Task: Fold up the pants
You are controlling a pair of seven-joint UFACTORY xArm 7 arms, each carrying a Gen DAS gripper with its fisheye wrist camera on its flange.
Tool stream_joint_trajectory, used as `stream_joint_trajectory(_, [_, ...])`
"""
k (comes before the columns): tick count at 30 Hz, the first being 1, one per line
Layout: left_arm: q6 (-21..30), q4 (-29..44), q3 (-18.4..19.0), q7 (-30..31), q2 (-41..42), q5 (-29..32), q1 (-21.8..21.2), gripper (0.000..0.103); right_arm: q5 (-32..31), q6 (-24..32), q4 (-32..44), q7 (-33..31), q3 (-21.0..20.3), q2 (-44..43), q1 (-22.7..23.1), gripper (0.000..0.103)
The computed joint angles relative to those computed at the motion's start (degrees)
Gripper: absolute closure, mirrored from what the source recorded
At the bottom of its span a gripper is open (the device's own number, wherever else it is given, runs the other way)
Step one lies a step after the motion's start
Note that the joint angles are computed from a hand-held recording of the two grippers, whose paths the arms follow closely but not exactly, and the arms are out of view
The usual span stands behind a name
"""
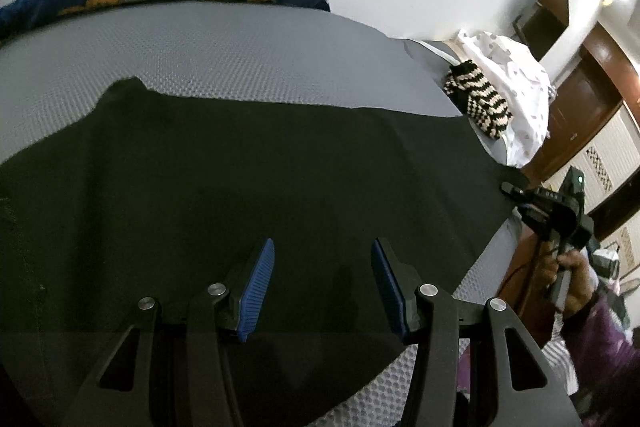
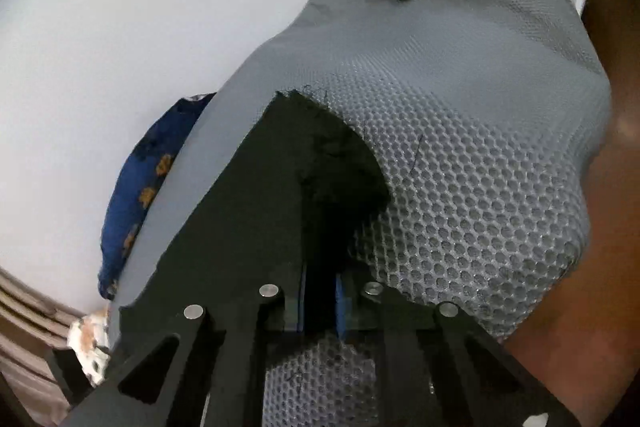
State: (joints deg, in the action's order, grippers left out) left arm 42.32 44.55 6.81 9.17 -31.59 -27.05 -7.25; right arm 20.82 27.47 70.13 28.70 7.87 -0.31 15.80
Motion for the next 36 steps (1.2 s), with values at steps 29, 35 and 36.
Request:
stream_joint_trajectory(29, [9.0, -6.2, 8.7, -0.4, -17.1, 7.7, 11.5, 0.047, -4.5, 22.3, 58.4, -3.8, 8.6, 40.1, 26.7, 0.096])
stream_joint_trajectory(35, [8.4, -7.0, 10.2, -0.4, -17.9, 6.6, 12.8, 0.042, -9.3, 24.5, 56.5, -3.8, 6.6, 38.4, 29.2, 0.096])
stream_joint_trajectory(36, [8.2, -7.1, 10.4, -0.6, -17.9, 6.3, 13.0, 0.042, -10.9, 25.1, 57.6, -4.1, 6.0, 38.6, 30.0, 0.096])
